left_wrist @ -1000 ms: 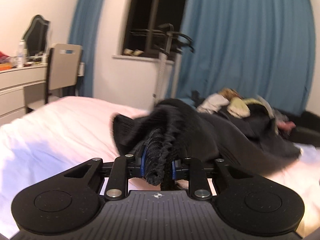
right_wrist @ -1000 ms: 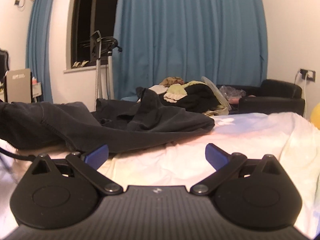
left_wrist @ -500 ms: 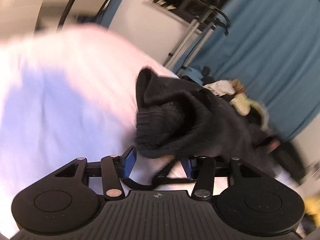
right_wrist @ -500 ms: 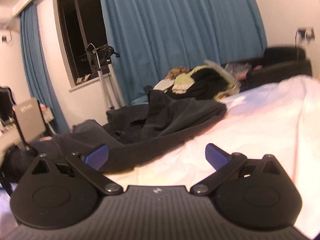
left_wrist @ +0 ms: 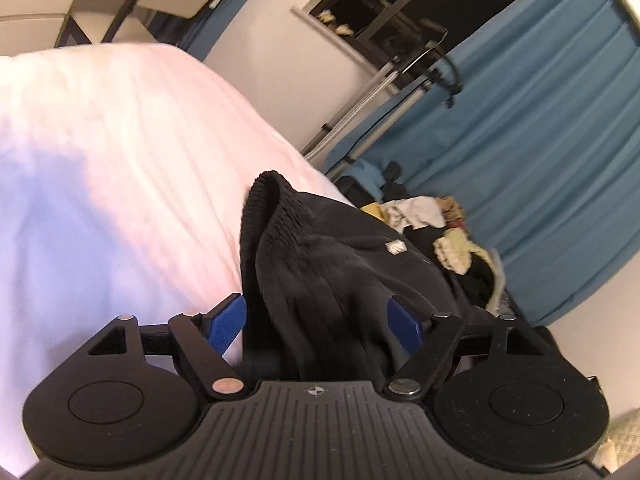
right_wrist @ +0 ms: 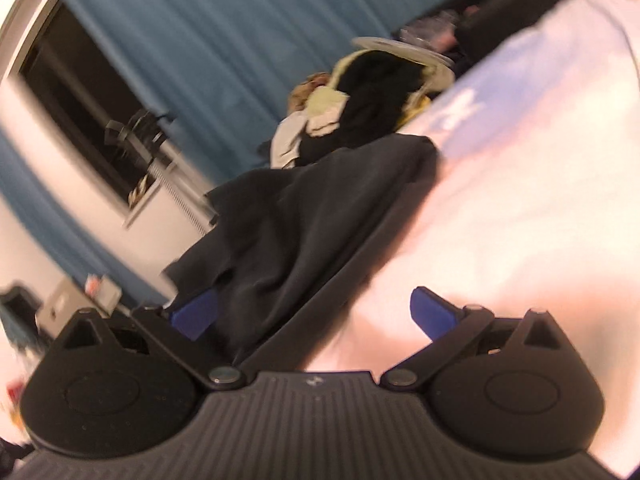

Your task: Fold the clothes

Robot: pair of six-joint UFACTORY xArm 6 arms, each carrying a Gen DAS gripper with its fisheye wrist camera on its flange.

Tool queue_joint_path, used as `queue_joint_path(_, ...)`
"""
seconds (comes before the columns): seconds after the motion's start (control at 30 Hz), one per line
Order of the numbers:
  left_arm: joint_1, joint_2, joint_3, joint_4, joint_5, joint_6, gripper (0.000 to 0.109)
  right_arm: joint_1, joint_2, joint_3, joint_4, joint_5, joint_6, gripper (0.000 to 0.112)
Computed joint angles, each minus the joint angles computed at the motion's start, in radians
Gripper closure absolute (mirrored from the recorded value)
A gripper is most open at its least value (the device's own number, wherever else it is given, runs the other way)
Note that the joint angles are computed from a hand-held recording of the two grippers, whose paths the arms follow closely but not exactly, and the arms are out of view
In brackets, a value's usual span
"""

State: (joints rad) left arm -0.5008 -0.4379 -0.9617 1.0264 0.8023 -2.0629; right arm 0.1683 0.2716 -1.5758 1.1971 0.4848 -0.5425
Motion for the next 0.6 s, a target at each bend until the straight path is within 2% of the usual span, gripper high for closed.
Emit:
queue_joint_path(0.07,0.078,0.049,-0.021,-0.044,-0.052,0.086,0.03,-0.006,0.065,-0.064,0.038,-0.009,-0.004,0.009)
queue_joint_path(0.17,0.179,0.089,-0.002,-0.073,-0.183,0.07,0.03,-0.014,0.172,-0.181,0.068,-0.021,0.002,0.009)
queue_joint_path(0.27,0.252,0.126,0.018,-0.087,-0.308,0.093,0.03,-0.024,0.285,-0.304,0.024,-0.037,0.069,0.009)
queue_joint_path(0.4,0.31,0.186,-0.014,-0.096,-0.393,0.16,0.034,-0.034,0.421,-0.48,0.105,-0.011,0.004,0.009)
queue_joint_path(0.47,0.326,0.209,-0.034,-0.101,-0.404,0.198,0.04,-0.026,0.496,-0.589,0.137,-0.015,0.007,0.009)
queue_joint_path(0.5,0.332,0.218,-0.043,-0.101,-0.401,0.209,0.049,-0.02,0.536,-0.648,0.143,-0.022,0.028,0.009)
queue_joint_path(0.53,0.339,0.227,-0.052,-0.101,-0.398,0.22,0.056,-0.012,0.575,-0.705,0.128,-0.035,0.072,0.009)
queue_joint_path(0.57,0.346,0.241,-0.062,-0.128,-0.398,0.271,0.06,-0.005,0.616,-0.763,0.078,-0.043,0.136,0.009)
queue_joint_path(0.6,0.348,0.256,-0.079,-0.174,-0.386,0.355,0.069,-0.002,0.664,-0.834,0.021,-0.042,0.198,0.009)
